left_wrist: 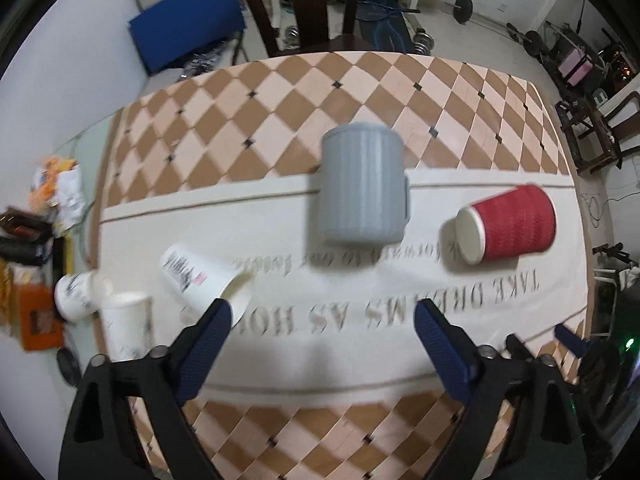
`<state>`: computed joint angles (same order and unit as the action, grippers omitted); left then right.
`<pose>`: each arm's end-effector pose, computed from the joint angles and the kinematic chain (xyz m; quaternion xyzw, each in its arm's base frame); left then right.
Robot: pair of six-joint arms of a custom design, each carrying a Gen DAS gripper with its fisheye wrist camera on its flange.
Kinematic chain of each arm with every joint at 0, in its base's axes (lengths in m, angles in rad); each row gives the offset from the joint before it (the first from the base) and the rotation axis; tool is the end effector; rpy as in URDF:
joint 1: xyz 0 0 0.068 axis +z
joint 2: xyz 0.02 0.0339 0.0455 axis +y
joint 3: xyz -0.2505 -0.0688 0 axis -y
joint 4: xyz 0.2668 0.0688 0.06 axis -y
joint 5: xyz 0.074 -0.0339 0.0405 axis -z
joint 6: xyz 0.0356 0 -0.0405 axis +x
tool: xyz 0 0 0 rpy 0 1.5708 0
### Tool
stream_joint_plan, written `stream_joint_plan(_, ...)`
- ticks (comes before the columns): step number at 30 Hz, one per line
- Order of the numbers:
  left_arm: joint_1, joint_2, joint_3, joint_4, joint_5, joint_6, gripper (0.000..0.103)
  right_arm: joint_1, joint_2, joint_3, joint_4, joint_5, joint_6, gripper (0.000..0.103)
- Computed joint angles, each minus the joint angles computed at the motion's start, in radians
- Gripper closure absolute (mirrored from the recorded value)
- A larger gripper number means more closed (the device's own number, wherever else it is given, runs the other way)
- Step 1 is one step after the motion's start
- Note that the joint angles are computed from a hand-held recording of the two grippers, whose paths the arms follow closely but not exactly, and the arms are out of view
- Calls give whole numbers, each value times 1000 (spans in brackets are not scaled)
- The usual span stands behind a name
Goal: Flip cup upside down
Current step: 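Reach the left tool to the grey mug and close around it, then lift the grey mug with the left tool and tilt it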
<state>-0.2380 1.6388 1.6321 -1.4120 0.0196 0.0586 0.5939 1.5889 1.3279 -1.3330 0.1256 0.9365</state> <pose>0.3116 -0.0763 0.3133 0.1481 0.9860 -0.0165 0.0748 0.2472 0.1615 0.2438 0.1694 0.9835 -0.0533 0.0351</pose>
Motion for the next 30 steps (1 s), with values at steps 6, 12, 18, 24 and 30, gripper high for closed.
stream_joint_plan(6, -23, 225, 164, 19, 24, -18, 19, -120, 86, -15, 76, -48, -112, 29)
stream_joint_plan(12, -54, 409, 293, 3, 18, -17, 19, -182, 155, 10, 103, -74, -168, 29)
stream_joint_plan(18, -65, 422, 270, 45, 23, -7, 27, -222, 199, 41, 102, -87, -212, 29)
stream_joint_plan(24, -67, 373, 216, 64, 35, -12, 28, -262, 200, 50, 100, -101, -238, 29)
stream_joint_plan(30, -84, 256, 138, 70, 55, -38, 28, -268, 129, -7, 111, -91, -234, 29)
